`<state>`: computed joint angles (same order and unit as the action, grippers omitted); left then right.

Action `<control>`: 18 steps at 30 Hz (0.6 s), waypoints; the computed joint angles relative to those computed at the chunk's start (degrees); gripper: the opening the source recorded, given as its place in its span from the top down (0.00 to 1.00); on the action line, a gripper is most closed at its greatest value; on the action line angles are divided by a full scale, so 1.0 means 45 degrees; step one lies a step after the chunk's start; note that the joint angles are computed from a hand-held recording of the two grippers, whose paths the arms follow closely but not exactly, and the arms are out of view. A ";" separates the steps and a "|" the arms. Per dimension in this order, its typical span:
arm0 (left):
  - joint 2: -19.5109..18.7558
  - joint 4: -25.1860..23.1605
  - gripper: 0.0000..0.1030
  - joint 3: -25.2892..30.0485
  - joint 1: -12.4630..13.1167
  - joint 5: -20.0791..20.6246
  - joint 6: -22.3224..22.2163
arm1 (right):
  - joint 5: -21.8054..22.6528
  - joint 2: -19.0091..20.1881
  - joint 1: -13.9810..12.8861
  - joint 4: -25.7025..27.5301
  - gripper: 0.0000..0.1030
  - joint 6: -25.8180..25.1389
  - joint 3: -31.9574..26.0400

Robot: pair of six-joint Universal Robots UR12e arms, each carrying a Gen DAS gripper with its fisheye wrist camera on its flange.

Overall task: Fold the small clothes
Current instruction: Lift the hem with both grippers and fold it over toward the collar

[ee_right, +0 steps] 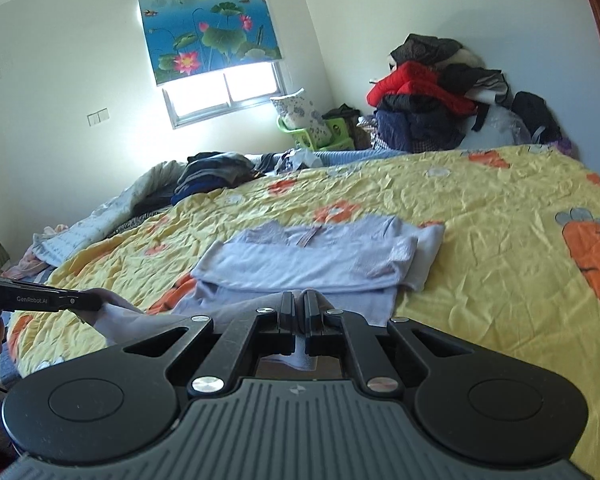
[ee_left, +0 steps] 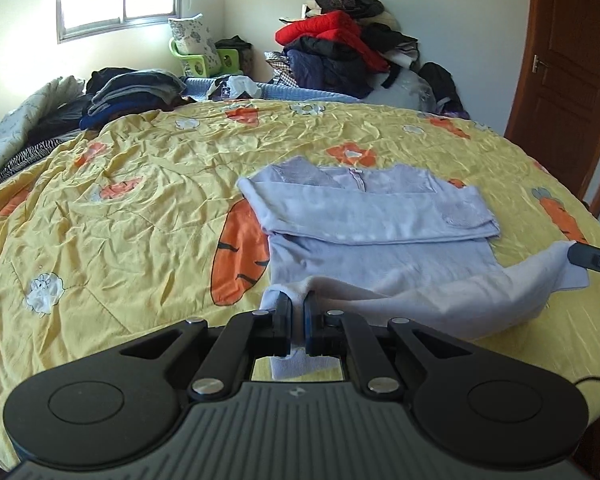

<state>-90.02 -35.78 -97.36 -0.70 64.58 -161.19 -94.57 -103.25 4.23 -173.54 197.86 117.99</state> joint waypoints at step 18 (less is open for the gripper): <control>-0.0761 0.1216 0.94 0.0534 -0.0684 0.0963 -0.0453 | -0.0497 0.0747 -0.0158 -0.0242 0.91 0.0023 -0.0384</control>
